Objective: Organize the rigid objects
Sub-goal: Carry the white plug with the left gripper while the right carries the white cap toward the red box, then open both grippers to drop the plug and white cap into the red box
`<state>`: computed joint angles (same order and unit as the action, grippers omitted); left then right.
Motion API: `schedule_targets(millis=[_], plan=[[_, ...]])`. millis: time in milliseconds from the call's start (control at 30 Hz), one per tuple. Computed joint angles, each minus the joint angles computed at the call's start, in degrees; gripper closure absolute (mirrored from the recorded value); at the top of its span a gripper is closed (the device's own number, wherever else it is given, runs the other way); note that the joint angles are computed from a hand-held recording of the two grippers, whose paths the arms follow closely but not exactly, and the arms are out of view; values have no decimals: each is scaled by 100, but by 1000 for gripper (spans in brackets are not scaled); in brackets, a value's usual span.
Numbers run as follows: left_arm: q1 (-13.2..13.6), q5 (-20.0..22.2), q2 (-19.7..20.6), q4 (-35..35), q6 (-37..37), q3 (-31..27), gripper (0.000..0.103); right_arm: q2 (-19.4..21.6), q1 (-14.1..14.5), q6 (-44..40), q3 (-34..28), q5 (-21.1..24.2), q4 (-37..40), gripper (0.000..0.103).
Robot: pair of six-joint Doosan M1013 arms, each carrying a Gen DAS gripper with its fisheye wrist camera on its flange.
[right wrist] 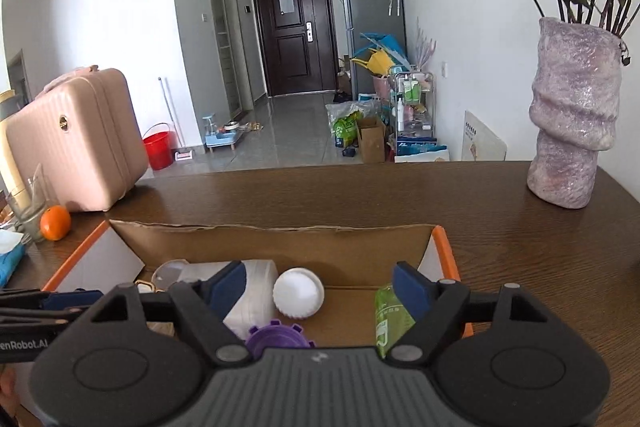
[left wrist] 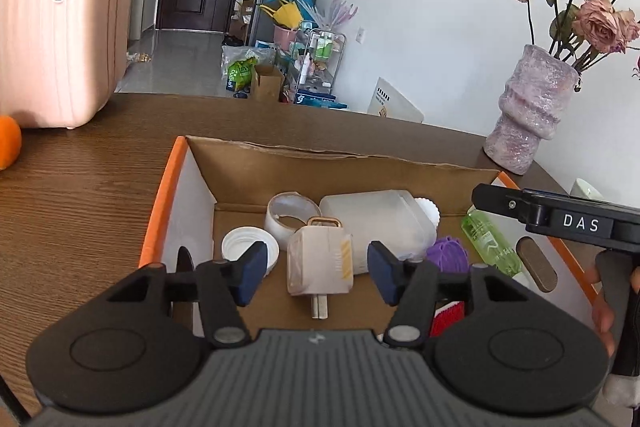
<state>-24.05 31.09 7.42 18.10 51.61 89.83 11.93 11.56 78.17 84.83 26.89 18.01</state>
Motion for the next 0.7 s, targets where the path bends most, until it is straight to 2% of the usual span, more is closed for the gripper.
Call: schedule_targets(millis=[200, 267, 300, 333, 400, 500, 700], plan=[[-127, 149, -3, 521, -326, -73, 43, -27, -3, 34, -7, -7, -45, 24], [-223, -21, -157, 1086, -675, 33, 39, -97, 31, 135, 20, -84, -210, 24], [-276, -168, -275, 1480, -951, 134, 32, -173, 46, 66, 73, -175, -187, 24], [-354, -257, -403, 2055, -1418, 256, 27, -258, 47, -108, 122, -256, -38, 24], [-524, -275, -657, 3102, -2178, 496, 25, -508, 28, -651, 333, -542, 528, 23], [-709, 4, -973, 3557, -2429, 670, 25, -909, -11, -1388, 682, -794, 1257, 22], [-1134, 633, -1663, 4256, -2933, 1028, 19, -1595, -88, -1296, 1123, -765, 1008, 22]])
